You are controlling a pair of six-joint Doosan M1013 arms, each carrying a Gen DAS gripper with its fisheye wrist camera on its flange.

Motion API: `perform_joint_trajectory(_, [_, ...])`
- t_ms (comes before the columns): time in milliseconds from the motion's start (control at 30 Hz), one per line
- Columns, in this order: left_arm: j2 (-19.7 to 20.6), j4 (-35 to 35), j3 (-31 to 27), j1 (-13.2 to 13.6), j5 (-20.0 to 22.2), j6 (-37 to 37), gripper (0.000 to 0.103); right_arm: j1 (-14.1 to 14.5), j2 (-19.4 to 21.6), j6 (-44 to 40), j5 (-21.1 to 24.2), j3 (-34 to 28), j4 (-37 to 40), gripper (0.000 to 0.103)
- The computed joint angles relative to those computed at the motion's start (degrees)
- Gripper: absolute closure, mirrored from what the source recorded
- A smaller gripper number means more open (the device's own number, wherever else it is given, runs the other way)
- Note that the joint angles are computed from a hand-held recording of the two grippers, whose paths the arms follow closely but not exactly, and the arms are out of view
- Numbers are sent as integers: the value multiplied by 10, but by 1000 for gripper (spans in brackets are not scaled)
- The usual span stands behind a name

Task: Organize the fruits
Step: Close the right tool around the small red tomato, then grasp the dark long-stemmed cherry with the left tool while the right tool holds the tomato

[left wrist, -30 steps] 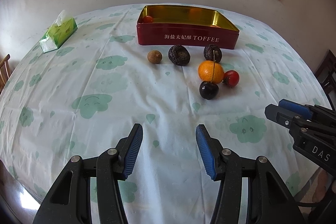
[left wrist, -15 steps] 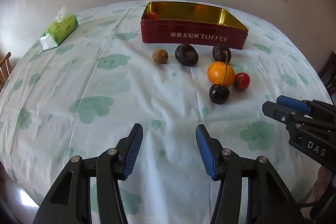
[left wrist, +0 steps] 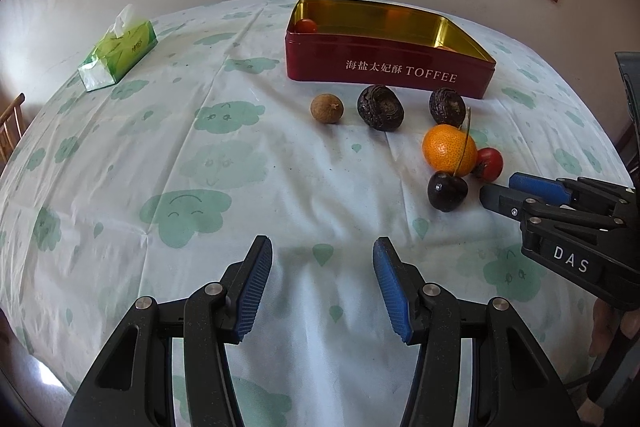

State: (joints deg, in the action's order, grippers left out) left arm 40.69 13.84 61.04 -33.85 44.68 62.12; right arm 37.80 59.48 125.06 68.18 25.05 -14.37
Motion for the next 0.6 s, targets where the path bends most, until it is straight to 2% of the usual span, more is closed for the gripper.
perform_joint_trajectory(367, [5,1,-8,0,9,2,49,-2,25,-22,9,-45,-5,69])
perform_joint_trajectory(500, [6,-1,-9,-1,7,6,49,-4,17,-22,-4,-29,-2,76])
perform_joint_trajectory(600, [9,-2,-15,-3,8,12,49,-5,9,-13,-12,-13,-3,76])
